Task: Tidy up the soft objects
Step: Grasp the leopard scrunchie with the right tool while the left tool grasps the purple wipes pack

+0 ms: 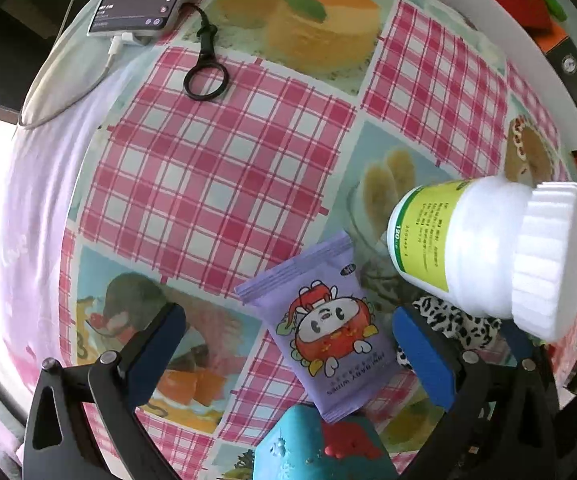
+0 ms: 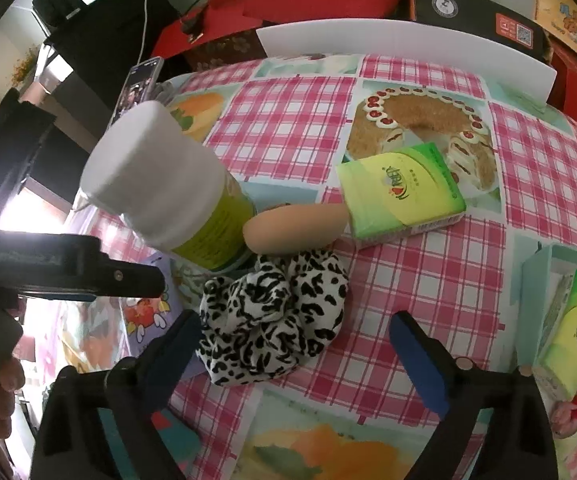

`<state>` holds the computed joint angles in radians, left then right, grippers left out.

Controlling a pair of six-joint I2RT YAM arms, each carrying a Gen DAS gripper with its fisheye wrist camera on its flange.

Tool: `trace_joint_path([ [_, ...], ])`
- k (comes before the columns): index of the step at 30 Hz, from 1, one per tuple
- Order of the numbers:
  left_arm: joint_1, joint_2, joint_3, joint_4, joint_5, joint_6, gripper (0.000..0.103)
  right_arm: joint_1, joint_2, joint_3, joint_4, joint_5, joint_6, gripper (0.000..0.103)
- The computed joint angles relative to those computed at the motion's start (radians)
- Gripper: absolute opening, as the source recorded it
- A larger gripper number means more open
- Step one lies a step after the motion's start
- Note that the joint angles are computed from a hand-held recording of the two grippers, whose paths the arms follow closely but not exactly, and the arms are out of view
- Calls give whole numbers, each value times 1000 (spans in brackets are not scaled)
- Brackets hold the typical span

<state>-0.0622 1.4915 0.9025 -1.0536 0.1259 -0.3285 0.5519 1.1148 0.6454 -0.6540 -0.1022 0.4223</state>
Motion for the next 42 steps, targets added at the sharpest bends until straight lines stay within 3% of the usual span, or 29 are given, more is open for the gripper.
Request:
trace_joint_path([
  [5, -47, 68, 31, 14, -35, -47, 103, 2, -3, 3, -6, 11, -1, 92],
  [10, -13, 98, 34, 28, -60, -15, 103, 9, 2, 3, -1, 18, 5, 91],
  [20, 87, 105, 10, 59, -31, 54, 101, 36, -20, -2, -7, 45, 46, 75],
  [25, 76, 47, -32, 59, 2, 48, 89, 39, -38, -5, -14, 32, 58, 61],
  [30, 47, -27, -49, 34, 36, -4, 63, 42, -59, -13, -23, 27, 72, 57],
  [34, 41, -52, -57, 49, 31, -12, 61, 38, -72, -18, -29, 29, 78, 56],
  [42, 178, -36, 42, -66, 100, 127, 61, -8, -112, -31, -64, 23, 49, 56],
])
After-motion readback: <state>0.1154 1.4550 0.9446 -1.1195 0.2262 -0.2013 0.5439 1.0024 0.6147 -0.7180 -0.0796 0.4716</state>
